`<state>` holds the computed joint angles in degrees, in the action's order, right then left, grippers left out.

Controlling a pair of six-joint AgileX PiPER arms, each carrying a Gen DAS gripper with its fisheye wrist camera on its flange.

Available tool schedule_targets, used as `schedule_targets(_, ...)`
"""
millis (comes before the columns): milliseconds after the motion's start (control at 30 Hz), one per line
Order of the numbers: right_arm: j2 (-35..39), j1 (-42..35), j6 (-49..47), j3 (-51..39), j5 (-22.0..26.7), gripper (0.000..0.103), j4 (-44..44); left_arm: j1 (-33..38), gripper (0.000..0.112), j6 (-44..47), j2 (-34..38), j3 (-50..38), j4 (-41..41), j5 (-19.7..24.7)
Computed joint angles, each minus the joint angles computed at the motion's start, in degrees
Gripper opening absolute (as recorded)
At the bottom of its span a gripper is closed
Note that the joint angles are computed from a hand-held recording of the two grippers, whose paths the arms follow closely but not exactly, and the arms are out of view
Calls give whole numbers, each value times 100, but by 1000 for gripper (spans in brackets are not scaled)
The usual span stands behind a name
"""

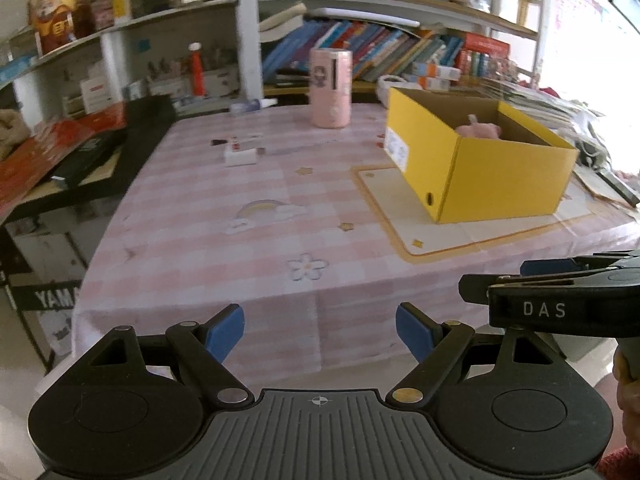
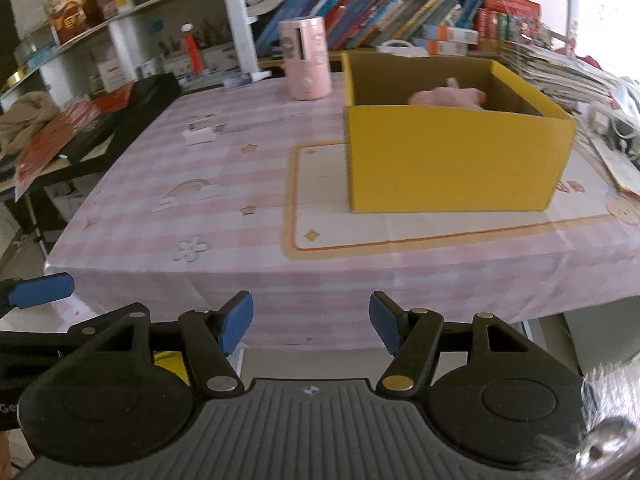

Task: Organize objects
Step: 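Withdraw both tools from the box back over the table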

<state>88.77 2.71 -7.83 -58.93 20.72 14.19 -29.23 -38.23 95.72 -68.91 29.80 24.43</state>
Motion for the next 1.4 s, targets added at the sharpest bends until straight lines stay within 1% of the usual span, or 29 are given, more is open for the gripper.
schedule_targets(267,109,396,50,-184,-29,63,-77,221,85,-339,-246,237,312,0)
schedule_targets(467,154,650,411,-319,-139,67,-395,385,85,-503,-363,312,574,-115)
schedule_targets(800,396,946,781,-712,-224,68,-770,715,85,-522,-385,324,677,-303)
schedule_targets(967,633,1018,749,-992,-197,68,-766,872,85,-310,-228,166,487,-333)
schedule_targets(1133,995,1001,529,-1409,-88,68,-592,1019,85,45,78,-182,182,-311)
schedule_targets(1200,1160,984,482,-1610,-34,68,-546,1079,85,275,256,-396,-10,-272)
schedule_targets(1400,1817,931,343,-2526,336,68,-505,1246,85,846,866,-1197,-594,-75)
